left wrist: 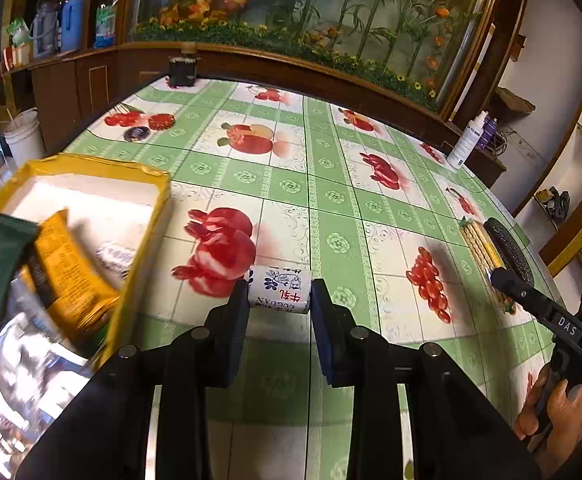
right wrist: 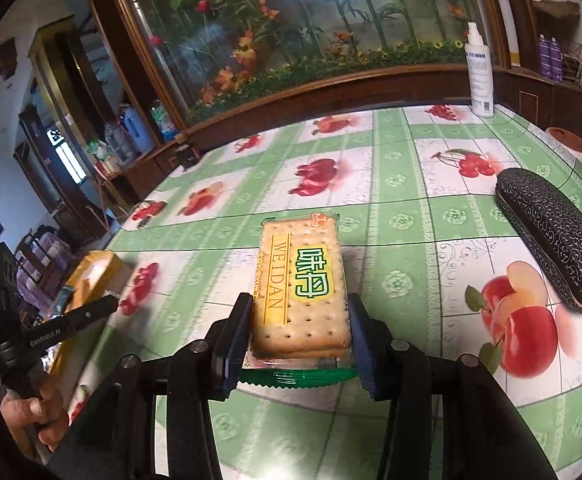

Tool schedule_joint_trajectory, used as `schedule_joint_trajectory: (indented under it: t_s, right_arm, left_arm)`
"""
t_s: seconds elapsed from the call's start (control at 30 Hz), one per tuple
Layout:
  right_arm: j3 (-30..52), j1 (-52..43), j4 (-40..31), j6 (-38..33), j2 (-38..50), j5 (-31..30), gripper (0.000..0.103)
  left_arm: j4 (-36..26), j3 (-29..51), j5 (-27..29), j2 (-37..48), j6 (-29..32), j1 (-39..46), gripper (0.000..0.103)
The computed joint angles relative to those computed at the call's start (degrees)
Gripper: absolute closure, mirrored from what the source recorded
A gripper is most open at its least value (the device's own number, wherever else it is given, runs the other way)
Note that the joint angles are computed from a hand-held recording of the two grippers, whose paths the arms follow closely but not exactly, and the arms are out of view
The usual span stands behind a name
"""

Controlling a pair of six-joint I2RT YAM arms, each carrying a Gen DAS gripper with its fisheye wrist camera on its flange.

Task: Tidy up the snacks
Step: 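Carry the white carton and cracker pack over the white box and lower them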

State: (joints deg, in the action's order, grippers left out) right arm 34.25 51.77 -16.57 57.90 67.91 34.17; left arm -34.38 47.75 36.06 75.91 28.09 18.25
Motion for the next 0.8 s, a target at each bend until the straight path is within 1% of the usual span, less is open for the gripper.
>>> schedule_joint_trajectory:
  t_s: [0.13,0.3,0.37,0.53,0.63,0.8]
  right_arm:
    - [2.6,5.3,-1.2,1.9,0.9,3.0,0.056]
    - [7.9,10.8,-2.1,2.8,5.5,5.3,0.056]
    - [10.6,12.8,-2.1,2.6,8.2,5.9,0.056]
    - [18.5,15.8,-1.9,-0.3,16.0,5.5,0.056]
    - [23.7,17.3,-2.5,-2.3,20.4,5.5,0.056]
    - [32.5,18.8,-4.5,-6.2,26.9,5.6,0.056]
  left_arm:
    - [-4.7,-0.1,1.4,-4.1,4.2,5.4,0.075]
    - [-7.8,-0.2,1.8,-8.0,9.8,11.8,0.075]
    - [-9.6,0.6,2.6,-7.9,12.4,14.9,0.075]
    - [-11.5,2.3,4.3,-7.3,17.8,22.4,0.075]
    - [-12.2,3.9,5.7,-5.8,19.8,26.1,0.075]
    - [-11.1,6.1,7.0,-3.4,21.4,30.9,0.075]
